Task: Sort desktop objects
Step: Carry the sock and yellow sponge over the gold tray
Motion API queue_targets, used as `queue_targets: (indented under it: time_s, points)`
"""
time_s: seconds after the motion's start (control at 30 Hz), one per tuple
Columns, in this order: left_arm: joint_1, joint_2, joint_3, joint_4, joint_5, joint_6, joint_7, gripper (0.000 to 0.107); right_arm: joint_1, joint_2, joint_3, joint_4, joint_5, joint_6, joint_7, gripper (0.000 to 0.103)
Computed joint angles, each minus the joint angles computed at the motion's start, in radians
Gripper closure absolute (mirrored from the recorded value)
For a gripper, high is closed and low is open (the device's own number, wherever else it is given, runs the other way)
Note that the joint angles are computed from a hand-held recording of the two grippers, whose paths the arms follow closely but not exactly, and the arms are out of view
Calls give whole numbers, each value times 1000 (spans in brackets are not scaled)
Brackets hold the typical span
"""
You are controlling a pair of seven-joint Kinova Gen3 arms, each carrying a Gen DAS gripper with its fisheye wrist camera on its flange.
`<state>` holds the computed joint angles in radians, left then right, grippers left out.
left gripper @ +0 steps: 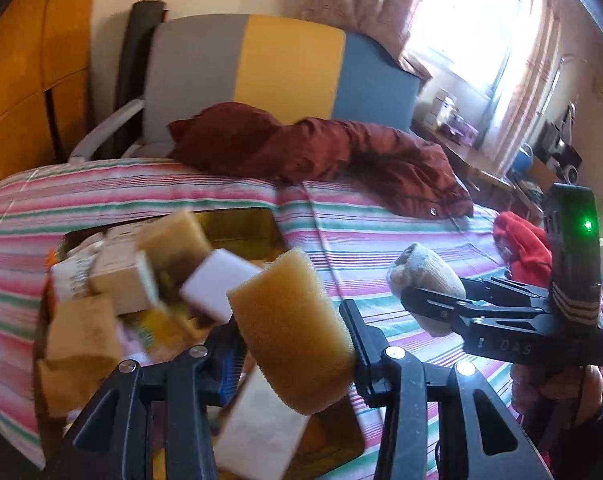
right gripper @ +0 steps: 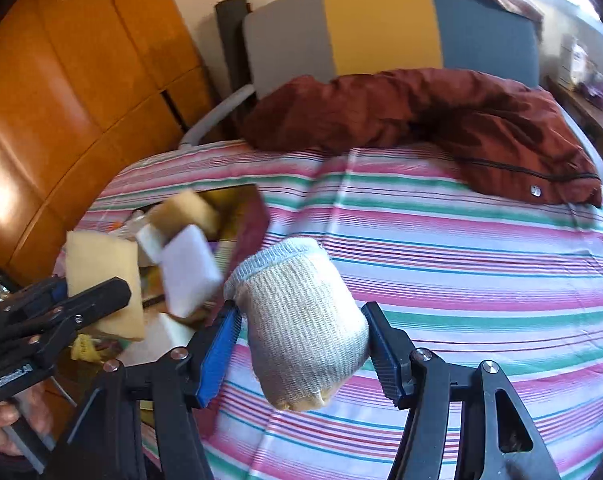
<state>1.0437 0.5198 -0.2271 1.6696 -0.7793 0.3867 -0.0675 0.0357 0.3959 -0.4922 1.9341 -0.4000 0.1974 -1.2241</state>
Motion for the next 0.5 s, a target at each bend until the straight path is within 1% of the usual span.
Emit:
queue_targets:
  time_s: [0.07,0.1,0.17,0.2,0.27,0.3,0.37,0.43,0.5]
  points:
    - [40,-20,-48,44,-33,-1,53,63,-8,-3,-28,3,-7,-11,6,41]
    - [47,-26,-56,59,-49,-1,74,63,-19,-2,-29,2,-6,-15,2,41]
    - [71,-41,-84,100,-94,5,139,63,-17,7,-65,-3,-14,-24,2,41]
    - [72,-45,-84,114,-114,7,162,63,-24,12,-70,-7,-18,-25,2,41]
    - [62,-54,-76,140,-143,7,203,63,-83,18,-40,-21,7,-33,-37,41]
    - [62,-57,-78,154,-163,5,230,63,-99,22,-36,-29,9,-35,-47,41]
    - [59,-58,-74,175,-196,14,273,63,-108,45,-55,-59,12,-35,-54,41]
    - [52,-65,-67,204,-232,-3,320,63,-158,52,-29,-82,33,-36,-79,41]
    - [46,-65,-51,224,-260,5,350,63,-188,74,-21,-120,49,-16,-96,41]
